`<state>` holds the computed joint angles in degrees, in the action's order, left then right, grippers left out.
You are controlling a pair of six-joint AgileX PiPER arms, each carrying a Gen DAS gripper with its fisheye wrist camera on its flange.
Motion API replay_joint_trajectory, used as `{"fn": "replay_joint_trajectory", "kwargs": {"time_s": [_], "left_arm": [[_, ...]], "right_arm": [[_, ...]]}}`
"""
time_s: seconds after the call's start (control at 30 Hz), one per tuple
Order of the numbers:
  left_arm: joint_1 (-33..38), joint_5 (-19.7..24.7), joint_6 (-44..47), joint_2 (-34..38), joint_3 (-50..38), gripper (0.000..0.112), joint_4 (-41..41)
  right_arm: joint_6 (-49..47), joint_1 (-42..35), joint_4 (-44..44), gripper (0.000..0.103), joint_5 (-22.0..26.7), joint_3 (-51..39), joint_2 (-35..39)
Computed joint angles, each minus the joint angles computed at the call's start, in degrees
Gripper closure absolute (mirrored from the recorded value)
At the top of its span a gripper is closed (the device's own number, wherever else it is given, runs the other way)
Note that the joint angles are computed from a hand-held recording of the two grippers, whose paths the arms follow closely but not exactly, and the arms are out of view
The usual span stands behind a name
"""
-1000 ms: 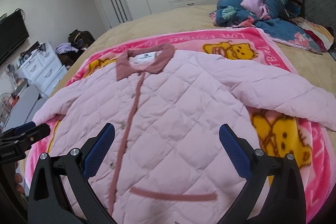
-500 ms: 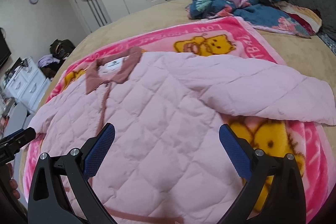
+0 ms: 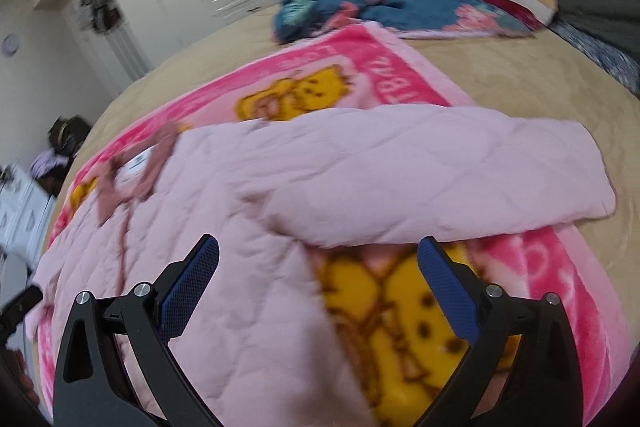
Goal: Fold large clothes
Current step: 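Grasp the sleeve cuff with the right tool and lift it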
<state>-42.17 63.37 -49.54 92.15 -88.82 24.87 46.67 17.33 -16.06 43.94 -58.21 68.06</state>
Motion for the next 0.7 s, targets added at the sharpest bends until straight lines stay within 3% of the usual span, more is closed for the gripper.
{"fn": "replay_joint_trajectory", "kwargs": {"time_s": [0.37, 0.7], "left_arm": [[-0.2, -1.5, -0.1, 3.2, 2.4, 0.018, 0.5], [0.3, -3.3, -0.3, 3.3, 4.2, 0.018, 0.9]], "right_arm": [[-8.9, -17.9, 9.9, 0.004, -4.4, 6.7, -0.1], [-22.6, -35.5, 29.0, 0.004, -8.0, 9.5, 4.6]]}}
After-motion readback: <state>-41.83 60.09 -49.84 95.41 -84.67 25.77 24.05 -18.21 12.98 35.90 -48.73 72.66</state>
